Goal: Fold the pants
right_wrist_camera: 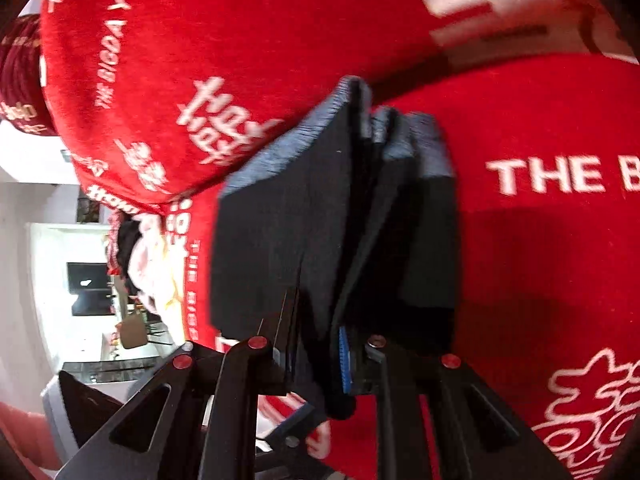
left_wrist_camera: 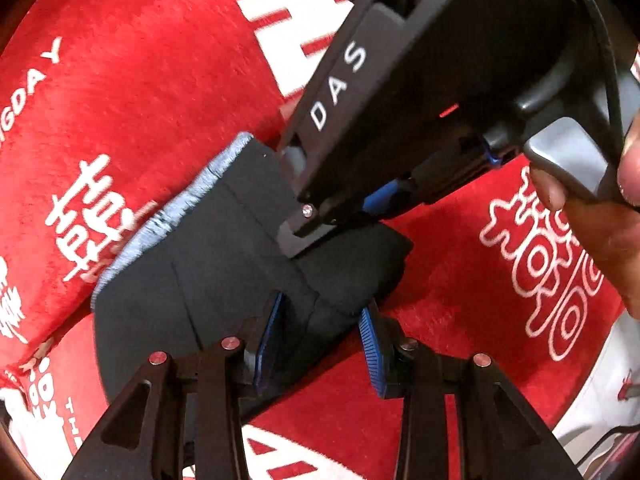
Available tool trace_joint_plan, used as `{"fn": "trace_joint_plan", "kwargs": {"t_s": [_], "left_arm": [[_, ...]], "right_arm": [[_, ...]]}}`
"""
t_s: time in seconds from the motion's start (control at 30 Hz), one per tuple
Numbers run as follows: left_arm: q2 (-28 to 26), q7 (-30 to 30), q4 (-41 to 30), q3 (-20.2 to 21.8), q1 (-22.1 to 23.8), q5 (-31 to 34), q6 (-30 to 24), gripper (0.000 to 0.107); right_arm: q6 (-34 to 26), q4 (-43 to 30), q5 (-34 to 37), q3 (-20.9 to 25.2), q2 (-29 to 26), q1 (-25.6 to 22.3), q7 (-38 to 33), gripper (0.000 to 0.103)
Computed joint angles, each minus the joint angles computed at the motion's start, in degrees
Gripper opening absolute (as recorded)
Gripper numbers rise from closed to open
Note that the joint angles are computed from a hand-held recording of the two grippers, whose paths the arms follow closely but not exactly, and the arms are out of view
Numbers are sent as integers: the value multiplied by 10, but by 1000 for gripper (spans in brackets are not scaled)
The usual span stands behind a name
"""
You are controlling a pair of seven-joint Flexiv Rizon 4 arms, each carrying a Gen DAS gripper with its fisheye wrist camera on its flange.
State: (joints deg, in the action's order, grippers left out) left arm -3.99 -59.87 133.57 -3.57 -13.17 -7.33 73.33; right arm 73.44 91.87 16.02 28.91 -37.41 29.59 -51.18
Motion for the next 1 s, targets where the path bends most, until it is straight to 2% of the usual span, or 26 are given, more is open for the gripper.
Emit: {"fn": "trace_joint_plan", "kwargs": {"t_s": [0.07, 0.1, 0.17, 0.2, 0.23, 0.3, 0.37, 0.47, 0.53, 0.67, 0.87, 1.0], "left_arm": [[-6, -20, -4, 5, -2, 36, 0, 39], [-6, -24, -5, 7, -2, 47, 0, 44], [5, 10, 6, 0, 3, 5, -4, 60], [11, 9, 8, 3, 5, -2, -8, 74], [16, 12, 12, 4, 6, -11, -8, 75], [30, 26, 14, 9, 11, -30, -26, 75], [41, 9, 9, 20, 21, -14, -52, 75], [51, -2, -1, 34, 41, -21, -93, 75], [53, -17, -12, 43, 57, -20, -128, 75], [51, -36, -25, 56, 85, -9, -169, 75], [53, -53, -35, 67, 114, -8, -211, 75], [47, -69, -48, 75, 133, -2, -247, 75]], "right_arm": [[-10, 6, 0, -6, -3, 0, 5, 20], [-5, 6, 3, -5, -8, 1, 6, 20], [6, 13, 1, -11, -6, 7, 13, 21], [10, 18, -3, -16, -2, 13, 19, 24], [10, 22, -11, -26, 2, 22, 33, 25], [12, 44, -23, -39, 18, 29, 50, 26], [6, 53, -47, -62, 29, 49, 81, 28], [-20, 76, -112, -120, 55, 97, 154, 40], [-62, 93, -179, -164, 76, 132, 212, 42], [-109, 93, -233, -161, 84, 137, 267, 42], [-155, 89, -267, -151, 83, 137, 327, 43], [-201, 68, -282, -148, 78, 138, 351, 49]]}}
